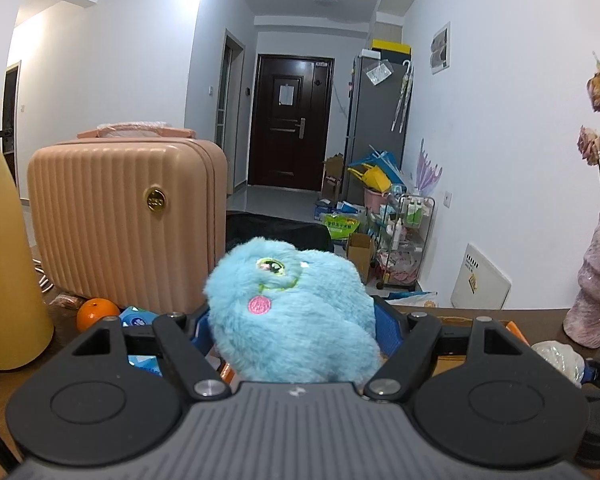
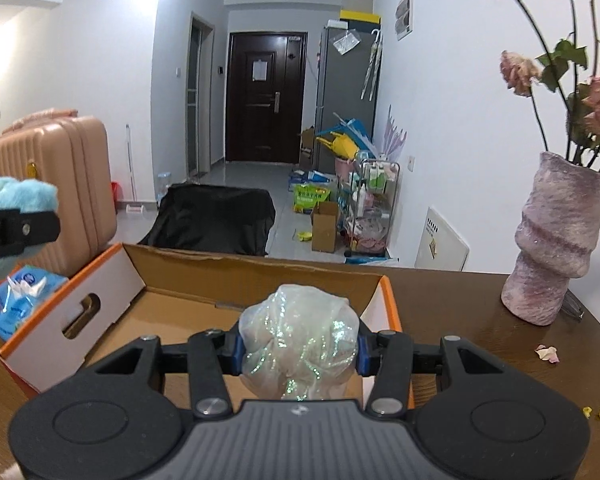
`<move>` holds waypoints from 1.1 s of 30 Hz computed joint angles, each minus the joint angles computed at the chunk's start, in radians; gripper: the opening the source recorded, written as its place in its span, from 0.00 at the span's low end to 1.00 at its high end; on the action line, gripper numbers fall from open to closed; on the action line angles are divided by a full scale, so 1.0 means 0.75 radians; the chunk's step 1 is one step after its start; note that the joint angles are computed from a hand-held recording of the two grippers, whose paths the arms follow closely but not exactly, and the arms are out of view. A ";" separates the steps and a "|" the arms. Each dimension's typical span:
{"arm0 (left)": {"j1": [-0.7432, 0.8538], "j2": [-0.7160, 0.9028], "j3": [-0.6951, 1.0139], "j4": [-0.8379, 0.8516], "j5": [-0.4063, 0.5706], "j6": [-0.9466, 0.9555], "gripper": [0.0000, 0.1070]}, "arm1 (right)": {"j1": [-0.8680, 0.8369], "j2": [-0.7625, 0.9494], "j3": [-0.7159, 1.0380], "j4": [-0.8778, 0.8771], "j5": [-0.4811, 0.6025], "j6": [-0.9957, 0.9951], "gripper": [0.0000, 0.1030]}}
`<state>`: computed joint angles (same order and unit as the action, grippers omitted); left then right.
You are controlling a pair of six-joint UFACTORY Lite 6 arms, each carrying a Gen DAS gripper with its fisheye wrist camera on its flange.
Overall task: Organize soft objects
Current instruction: 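Carry the mesh sponge and blue plush in both tools over the cardboard box, then open both tools to drop the sponge and plush into the box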
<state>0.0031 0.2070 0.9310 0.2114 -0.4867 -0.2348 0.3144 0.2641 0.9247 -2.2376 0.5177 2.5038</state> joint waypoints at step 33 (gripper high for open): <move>-0.002 0.390 0.275 0.260 0.046 -0.181 0.72 | -0.016 0.235 0.018 -0.308 0.151 0.437 0.46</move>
